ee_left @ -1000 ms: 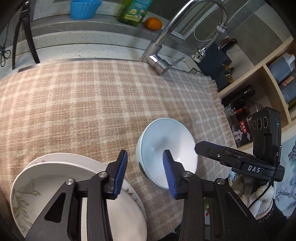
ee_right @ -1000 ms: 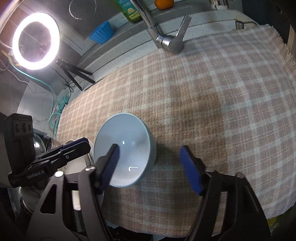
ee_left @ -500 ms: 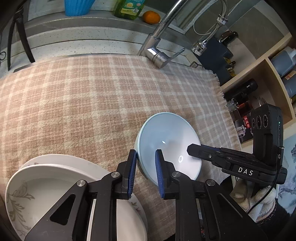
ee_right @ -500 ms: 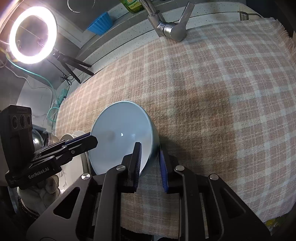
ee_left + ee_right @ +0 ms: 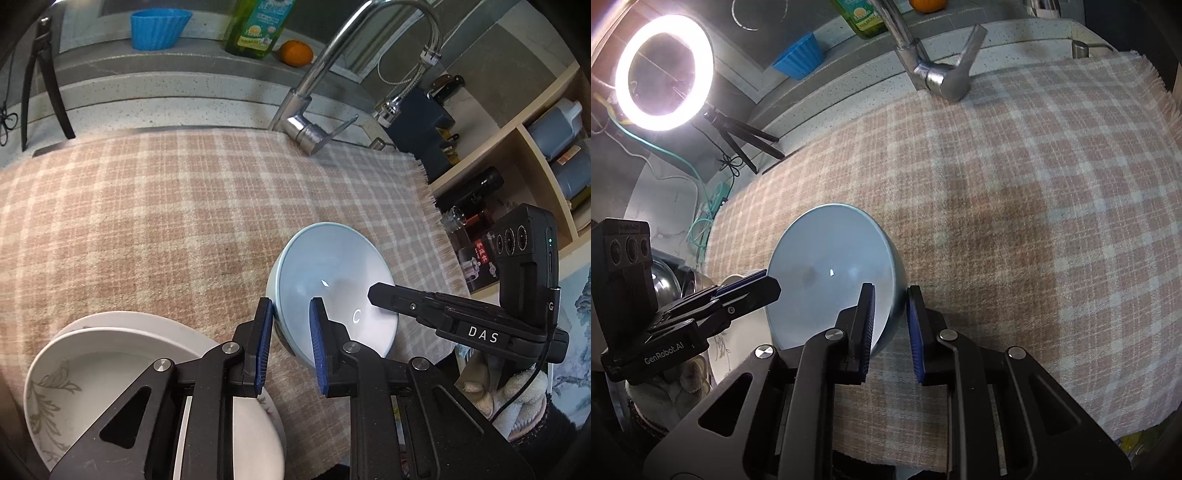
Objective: Organize plates and bowls
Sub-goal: 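Lift the white bowl with both tools and carry it over the steel bowl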
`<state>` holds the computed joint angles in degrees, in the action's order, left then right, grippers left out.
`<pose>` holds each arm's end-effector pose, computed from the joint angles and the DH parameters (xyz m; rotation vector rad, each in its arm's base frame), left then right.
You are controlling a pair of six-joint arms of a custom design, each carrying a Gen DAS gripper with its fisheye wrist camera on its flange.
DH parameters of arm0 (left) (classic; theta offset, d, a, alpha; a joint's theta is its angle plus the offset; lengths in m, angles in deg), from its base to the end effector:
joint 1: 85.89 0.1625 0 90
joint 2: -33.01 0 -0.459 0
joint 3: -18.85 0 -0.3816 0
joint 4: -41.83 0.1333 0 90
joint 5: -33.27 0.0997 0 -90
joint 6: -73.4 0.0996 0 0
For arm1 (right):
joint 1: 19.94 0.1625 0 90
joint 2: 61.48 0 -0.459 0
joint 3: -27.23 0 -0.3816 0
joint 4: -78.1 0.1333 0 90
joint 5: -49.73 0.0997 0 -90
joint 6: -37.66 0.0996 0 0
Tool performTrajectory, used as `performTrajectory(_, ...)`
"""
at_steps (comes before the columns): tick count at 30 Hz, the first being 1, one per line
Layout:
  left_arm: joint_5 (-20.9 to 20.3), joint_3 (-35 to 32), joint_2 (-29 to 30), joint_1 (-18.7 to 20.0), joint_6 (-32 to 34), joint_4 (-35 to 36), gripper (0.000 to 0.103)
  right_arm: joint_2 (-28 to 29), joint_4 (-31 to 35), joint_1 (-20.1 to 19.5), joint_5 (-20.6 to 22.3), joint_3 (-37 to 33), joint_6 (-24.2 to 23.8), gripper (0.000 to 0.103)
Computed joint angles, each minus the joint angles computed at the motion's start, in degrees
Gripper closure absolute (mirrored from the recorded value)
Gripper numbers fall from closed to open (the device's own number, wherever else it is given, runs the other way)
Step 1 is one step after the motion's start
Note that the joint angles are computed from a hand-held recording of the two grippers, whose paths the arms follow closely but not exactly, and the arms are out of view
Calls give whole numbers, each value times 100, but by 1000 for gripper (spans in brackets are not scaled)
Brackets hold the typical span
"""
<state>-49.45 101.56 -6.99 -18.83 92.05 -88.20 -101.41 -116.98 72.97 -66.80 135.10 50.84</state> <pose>-0.1490 -0.7264 0.0954 1.0736 2.8144 0.0632 0.1206 -0.6233 0.0926 -0.4409 -2.5896 0.9575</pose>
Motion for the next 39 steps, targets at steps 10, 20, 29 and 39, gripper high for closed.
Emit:
performTrajectory(10,-146,59,-369,69,-20,-251,85,169,294,384,-131,-544,-270,85)
performTrajectory(20,-119,133,-802,258,-121,-563,85,583,771,739,-6,-1355,-560,85)
performTrajectory(29,43,128,-1182,532,-322,-797,85,1137,1490,1024,276,-2338,-886,85)
performTrajectory(39,303,119,-1511,875,-606,-1047,85,1878,2441,1294,571,-3608,-1258,85)
